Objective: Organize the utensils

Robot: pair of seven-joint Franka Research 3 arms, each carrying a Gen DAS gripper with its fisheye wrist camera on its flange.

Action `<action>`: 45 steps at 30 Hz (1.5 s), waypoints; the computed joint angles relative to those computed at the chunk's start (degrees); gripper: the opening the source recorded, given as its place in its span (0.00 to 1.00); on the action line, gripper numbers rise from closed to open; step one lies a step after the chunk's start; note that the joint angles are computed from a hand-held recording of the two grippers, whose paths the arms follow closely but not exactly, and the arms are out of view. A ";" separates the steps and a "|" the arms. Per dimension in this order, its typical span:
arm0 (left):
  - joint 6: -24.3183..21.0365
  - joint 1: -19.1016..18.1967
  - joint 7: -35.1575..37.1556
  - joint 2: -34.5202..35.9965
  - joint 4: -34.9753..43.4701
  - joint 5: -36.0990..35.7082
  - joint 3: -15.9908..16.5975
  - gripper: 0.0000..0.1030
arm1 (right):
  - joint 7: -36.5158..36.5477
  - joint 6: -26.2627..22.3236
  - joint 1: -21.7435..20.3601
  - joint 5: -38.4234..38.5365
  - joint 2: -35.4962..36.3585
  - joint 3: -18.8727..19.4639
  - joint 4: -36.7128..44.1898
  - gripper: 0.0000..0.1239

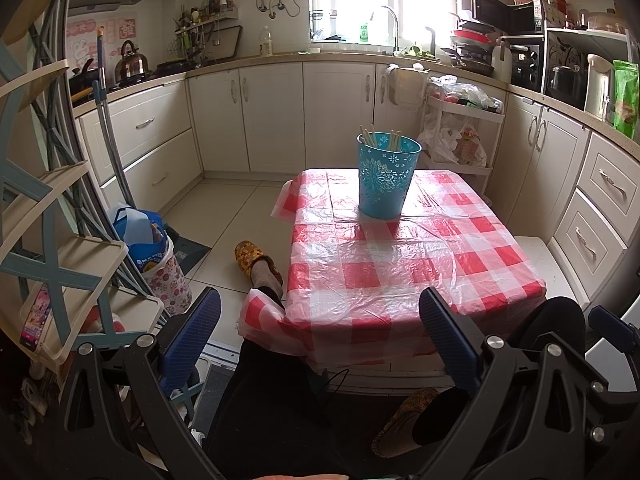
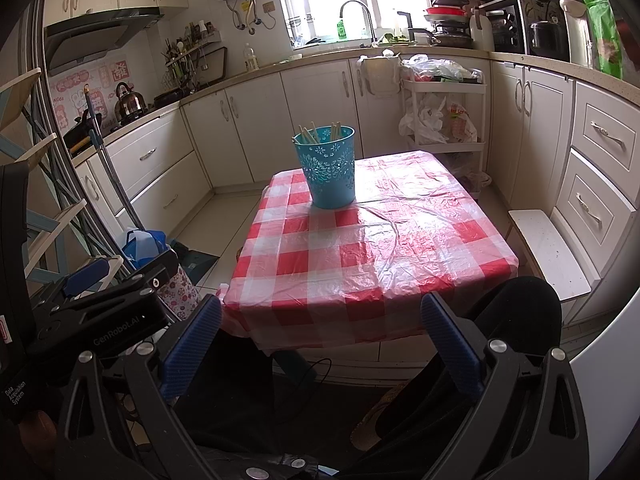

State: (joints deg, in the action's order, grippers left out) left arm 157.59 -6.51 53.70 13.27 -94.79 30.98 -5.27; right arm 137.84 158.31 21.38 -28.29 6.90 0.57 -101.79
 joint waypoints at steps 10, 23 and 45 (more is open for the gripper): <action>0.16 0.20 -0.11 -0.42 -0.66 0.26 0.10 0.93 | -0.17 -0.10 0.04 0.24 0.01 -0.03 0.11 0.77; 5.89 0.37 -7.64 -3.31 -5.12 7.61 2.28 0.93 | 2.08 -0.05 0.54 -1.75 -0.50 0.12 -1.01 0.77; 3.98 1.56 -1.33 -1.93 -3.41 1.07 0.45 0.93 | 1.34 -0.70 0.13 -1.08 -0.39 0.49 -0.35 0.77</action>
State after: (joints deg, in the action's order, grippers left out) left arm 161.57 -4.96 52.37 11.35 -98.20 32.05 -4.83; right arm 139.18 157.61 21.51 -29.37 6.51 1.06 -102.15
